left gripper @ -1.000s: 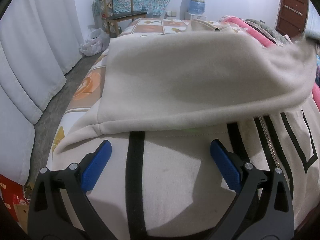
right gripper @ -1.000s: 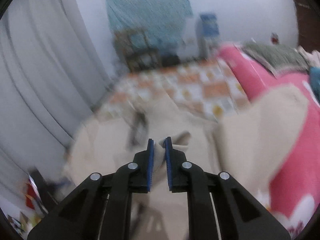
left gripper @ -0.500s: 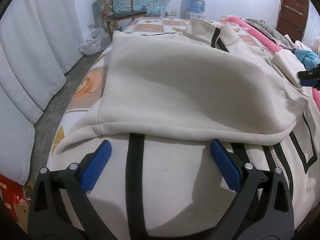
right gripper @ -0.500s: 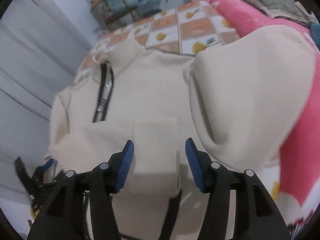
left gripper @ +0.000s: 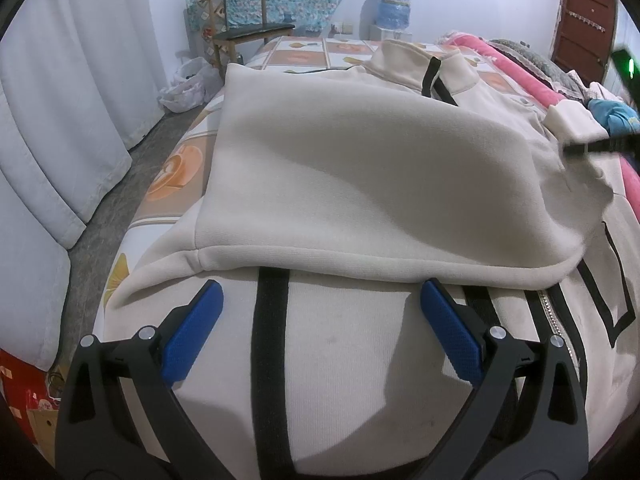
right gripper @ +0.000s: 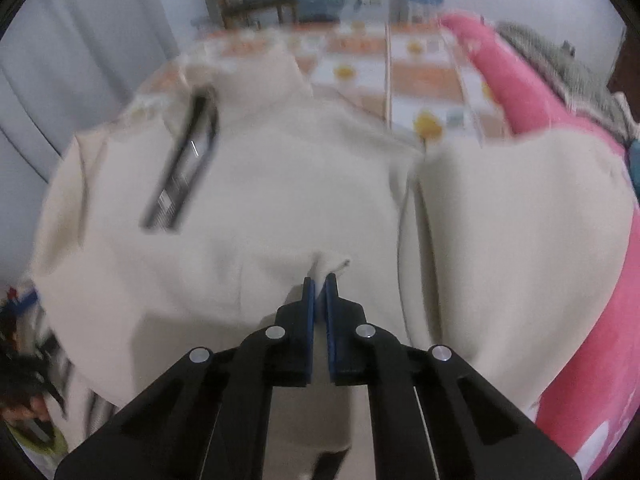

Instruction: Fold large clothes

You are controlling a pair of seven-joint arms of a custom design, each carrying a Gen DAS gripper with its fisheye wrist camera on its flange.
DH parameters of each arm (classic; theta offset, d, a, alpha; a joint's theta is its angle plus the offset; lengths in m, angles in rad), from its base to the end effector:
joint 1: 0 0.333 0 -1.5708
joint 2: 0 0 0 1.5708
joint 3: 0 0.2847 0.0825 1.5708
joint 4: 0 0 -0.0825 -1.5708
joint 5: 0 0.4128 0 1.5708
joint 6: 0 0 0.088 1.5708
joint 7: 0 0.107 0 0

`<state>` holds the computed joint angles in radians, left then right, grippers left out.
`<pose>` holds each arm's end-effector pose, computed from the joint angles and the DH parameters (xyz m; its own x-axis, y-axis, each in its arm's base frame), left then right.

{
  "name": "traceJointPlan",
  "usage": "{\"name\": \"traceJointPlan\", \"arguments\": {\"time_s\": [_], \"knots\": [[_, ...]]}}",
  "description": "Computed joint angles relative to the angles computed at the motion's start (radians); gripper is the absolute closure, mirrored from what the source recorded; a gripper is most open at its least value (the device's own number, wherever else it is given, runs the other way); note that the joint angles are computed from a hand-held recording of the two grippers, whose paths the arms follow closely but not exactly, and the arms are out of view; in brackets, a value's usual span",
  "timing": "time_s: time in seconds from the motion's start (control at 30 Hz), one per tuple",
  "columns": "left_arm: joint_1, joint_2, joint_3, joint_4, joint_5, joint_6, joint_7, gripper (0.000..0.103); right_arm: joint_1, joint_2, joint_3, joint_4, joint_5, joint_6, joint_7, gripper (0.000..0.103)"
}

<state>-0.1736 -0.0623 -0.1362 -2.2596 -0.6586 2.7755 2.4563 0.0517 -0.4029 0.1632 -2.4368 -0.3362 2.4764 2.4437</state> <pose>0.5549 -0.1499 0.3980 -0.6041 -0.7969 0.0053 -0.6228 0.4679 -0.6270 0.4844 0.1082 0.4548 -0.4086 -0.9111 -0.0539 -0.7748 0.3775 -0.5072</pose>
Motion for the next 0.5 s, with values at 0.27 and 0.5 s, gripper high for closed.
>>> {"name": "traceJointPlan", "arguments": {"time_s": [0.27,0.5], "knots": [[0.000,0.002,-0.003,0.000,0.009,0.006,-0.016,0.007,-0.186,-0.187,0.160,0.019,-0.244,0.246,0.197,0.098],[-0.001,0.002,-0.002,-0.001,0.004,0.006,-0.010,0.007,-0.110,-0.079,0.014,-0.069,-0.003,0.185,0.118,0.098]]}}
